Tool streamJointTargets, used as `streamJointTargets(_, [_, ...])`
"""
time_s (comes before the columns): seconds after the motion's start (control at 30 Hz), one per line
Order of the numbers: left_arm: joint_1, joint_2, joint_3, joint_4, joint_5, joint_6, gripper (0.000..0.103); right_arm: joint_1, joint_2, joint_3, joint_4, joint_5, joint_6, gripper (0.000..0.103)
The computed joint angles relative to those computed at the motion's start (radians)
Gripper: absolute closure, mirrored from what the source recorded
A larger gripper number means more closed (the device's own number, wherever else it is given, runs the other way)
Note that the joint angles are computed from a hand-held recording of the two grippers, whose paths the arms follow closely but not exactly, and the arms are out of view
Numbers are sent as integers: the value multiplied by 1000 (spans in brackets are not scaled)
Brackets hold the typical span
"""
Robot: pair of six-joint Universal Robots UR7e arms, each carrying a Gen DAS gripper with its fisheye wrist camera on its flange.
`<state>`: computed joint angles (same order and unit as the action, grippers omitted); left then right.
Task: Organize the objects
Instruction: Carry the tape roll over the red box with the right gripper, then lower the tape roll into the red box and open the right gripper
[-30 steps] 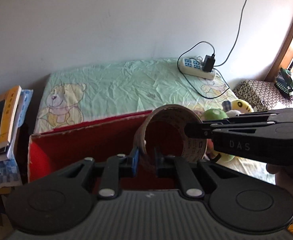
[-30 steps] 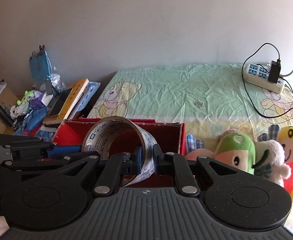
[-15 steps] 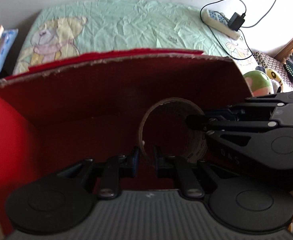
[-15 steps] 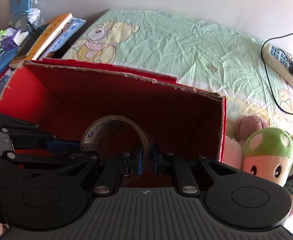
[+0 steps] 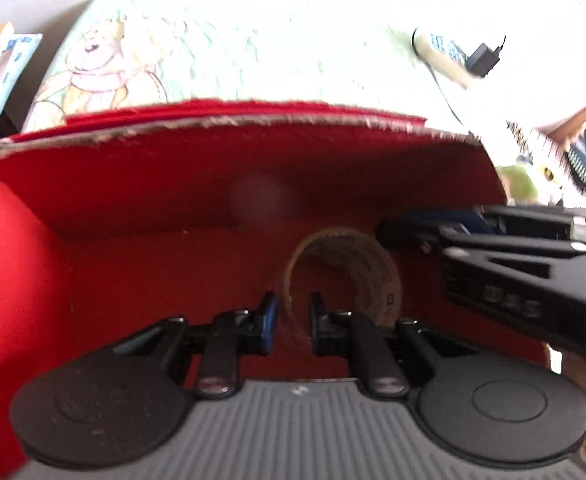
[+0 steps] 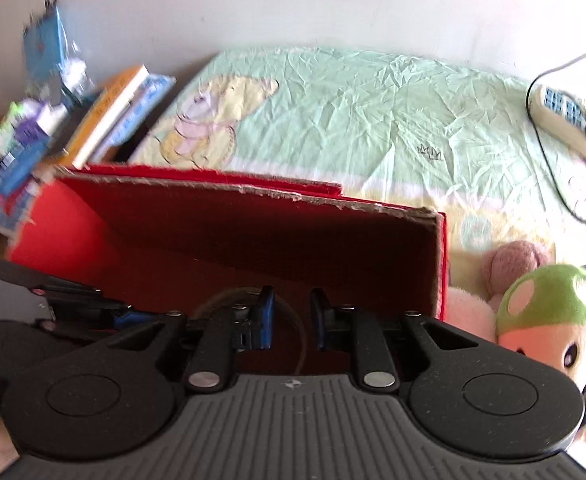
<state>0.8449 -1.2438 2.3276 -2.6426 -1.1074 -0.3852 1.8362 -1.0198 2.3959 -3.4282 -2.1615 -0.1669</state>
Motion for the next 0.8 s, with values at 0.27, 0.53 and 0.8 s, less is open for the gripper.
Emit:
streamJointTargets(0.27, [-96,-75,57,95,234,-18,94,-49,-172,66,232,259,95,83])
streamJointTargets(0.53, [-90,-44,16,198,361,-81,93,-13,-42,21,238,247,167,83])
streamJointTargets(0.8, [-68,-44,7,221,340,-130,85,4,42,7,136,151,303,84])
